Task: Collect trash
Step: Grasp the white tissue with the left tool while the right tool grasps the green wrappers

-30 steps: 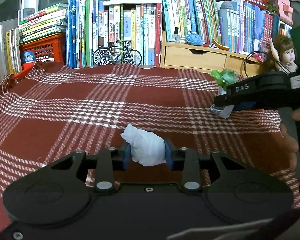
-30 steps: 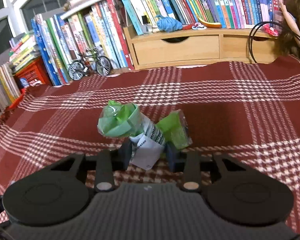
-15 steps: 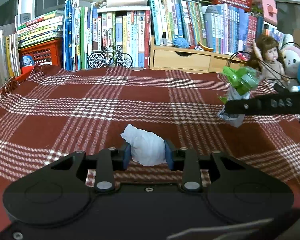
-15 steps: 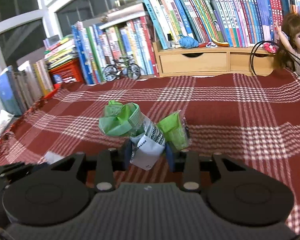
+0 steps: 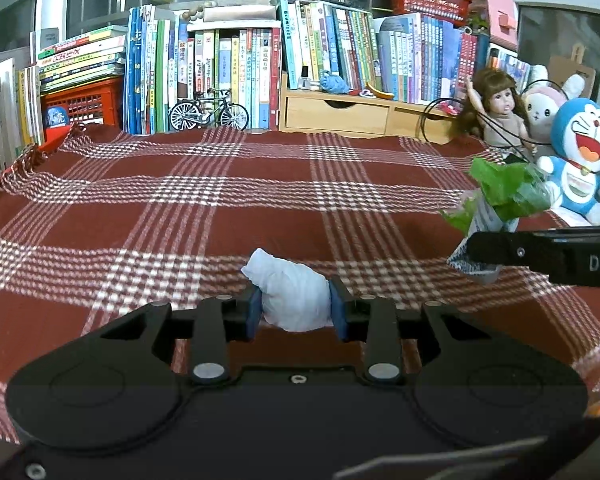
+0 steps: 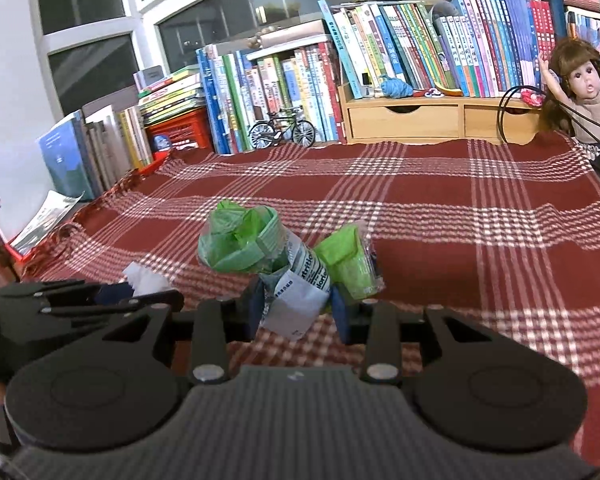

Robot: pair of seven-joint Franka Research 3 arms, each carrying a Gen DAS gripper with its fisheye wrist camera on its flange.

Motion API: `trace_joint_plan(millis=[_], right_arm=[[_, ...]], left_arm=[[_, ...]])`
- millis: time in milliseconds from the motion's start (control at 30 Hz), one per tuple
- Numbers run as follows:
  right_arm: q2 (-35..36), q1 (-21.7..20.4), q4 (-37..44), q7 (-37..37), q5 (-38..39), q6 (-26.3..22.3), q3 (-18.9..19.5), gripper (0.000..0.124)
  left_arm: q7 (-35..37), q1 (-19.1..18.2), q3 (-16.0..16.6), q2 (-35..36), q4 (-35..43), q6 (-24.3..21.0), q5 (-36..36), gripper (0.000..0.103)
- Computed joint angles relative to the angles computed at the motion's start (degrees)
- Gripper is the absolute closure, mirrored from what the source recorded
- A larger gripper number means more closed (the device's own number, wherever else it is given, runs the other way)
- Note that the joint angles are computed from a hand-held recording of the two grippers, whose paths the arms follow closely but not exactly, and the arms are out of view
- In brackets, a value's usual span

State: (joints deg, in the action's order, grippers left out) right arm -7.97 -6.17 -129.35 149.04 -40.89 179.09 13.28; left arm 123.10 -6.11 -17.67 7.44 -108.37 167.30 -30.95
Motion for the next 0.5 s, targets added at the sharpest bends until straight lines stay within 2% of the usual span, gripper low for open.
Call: trace_joint_plan(millis=[100, 267, 500], right_arm=[[-2.69, -0.57, -2.98, 0.33, 0.07, 0.93, 1.23, 0.083], [-6.98, -2.44, -8.13, -1.42, 3.47, 2.12, 4.66, 0.083], [-11.66, -0.53, -14.61, -5.24, 9.51, 3.12, 6.15, 0.083]], left_arm=[[4.92, 0.59, -0.6, -3.21, -3.45, -0.21, -5.34, 0.07], [10.47, -2.31, 2.22, -8.08, -8.74, -0.32, -12.35, 0.07], [12.72, -7.27, 7.12, -13.75, -15.98, -1.05, -14.29, 0.07]])
